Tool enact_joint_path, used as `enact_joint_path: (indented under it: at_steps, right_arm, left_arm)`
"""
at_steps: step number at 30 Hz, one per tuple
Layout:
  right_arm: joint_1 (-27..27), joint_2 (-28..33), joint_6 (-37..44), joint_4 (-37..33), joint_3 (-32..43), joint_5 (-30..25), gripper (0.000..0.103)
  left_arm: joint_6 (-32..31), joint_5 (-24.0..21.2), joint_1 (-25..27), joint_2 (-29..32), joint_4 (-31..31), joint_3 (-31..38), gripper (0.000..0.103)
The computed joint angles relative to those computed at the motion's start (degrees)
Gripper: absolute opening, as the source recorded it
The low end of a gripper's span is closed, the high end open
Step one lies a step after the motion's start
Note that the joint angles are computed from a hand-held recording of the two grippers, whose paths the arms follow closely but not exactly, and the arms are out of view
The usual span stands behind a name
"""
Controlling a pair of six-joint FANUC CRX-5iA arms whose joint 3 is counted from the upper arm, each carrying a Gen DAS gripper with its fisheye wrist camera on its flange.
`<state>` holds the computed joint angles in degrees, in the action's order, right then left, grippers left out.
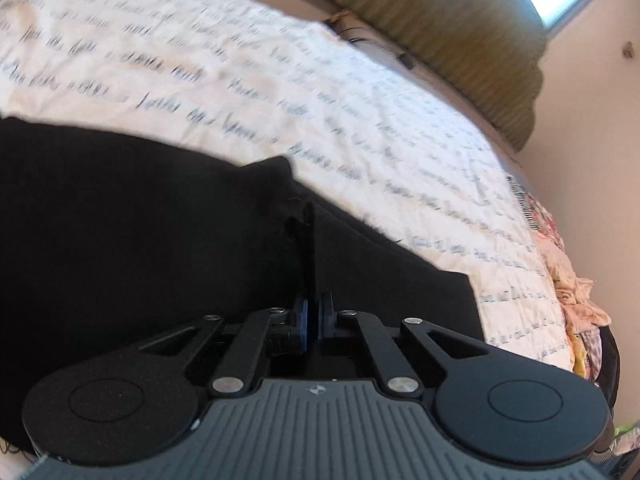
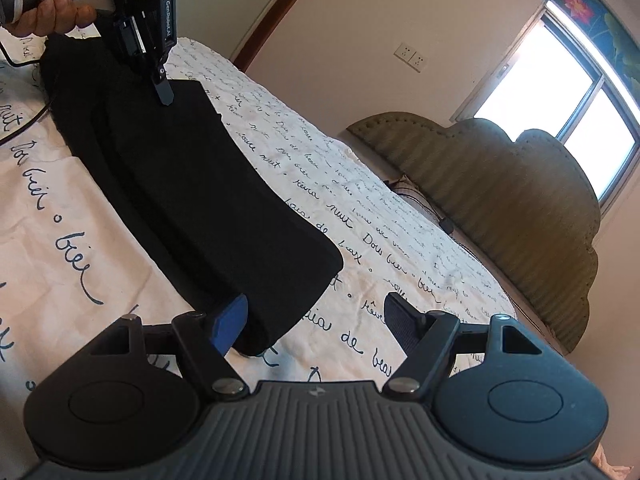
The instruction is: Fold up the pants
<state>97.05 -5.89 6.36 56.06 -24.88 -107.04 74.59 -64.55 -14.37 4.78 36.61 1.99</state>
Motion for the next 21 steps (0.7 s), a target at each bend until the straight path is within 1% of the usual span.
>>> enact_joint_path:
  at_steps: [2,4,7,9,13,16,17,18,20,21]
  right_arm:
    - [-0.51,0.3,0.91,0.04,0.14,1.65,0.075]
    - [-1.16,1.21,3.18,-0.18,0.56,2.82,0.075]
    - [-1.89,2.06,5.65,-0.77,0.66,3.33,0.075]
    - [-2.39,2.34,6.58,-1.4,0.61,2.98,0.075]
    - [-2.94,2.1,6.74,-1.44,0.18,2.61,0.075]
    - [-3.68,2.47,7.58,-0.65,-0.03,0.68,0.075]
    - [-3.92,2.41,7.54,-0.71,0.12,0.26,0.075]
    - [-4.06,2.12,7.76,-1.09,0.17,0.57,0.074]
    - [-4.72,2.67,9.22,-1.65,0.29,1.46,0.074]
    - [-5.03,3.0,10.36,-1.6,0.05,2.18,0.067]
  left_arm:
    - [2.15,-1.37,0.6,1.13,-0.18,-0.3,0.004]
    - [2.55,-1.29,1.3,1.33,1.3,-1.35,0.004]
    - [1.39,-1.55,1.89,1.55,1.49,-1.43,0.004]
    - [1.4,-1.91,1.75,1.98,1.0,-0.67,0.005]
    - [1.28,-1.59,2.02,1.84,1.61,-1.51,0.006]
    - [0.67,-1.35,2.51,1.0,2.06,-2.74,0.009]
    - [0.47,-1.3,2.61,0.86,2.23,-3.01,0.012]
    - [0.25,-1.19,2.68,0.78,2.29,-3.18,0.016]
    - [0.09,-0.92,2.92,0.58,2.62,-3.77,0.016]
    - [0.18,-0.75,2.84,0.66,2.71,-3.79,0.016]
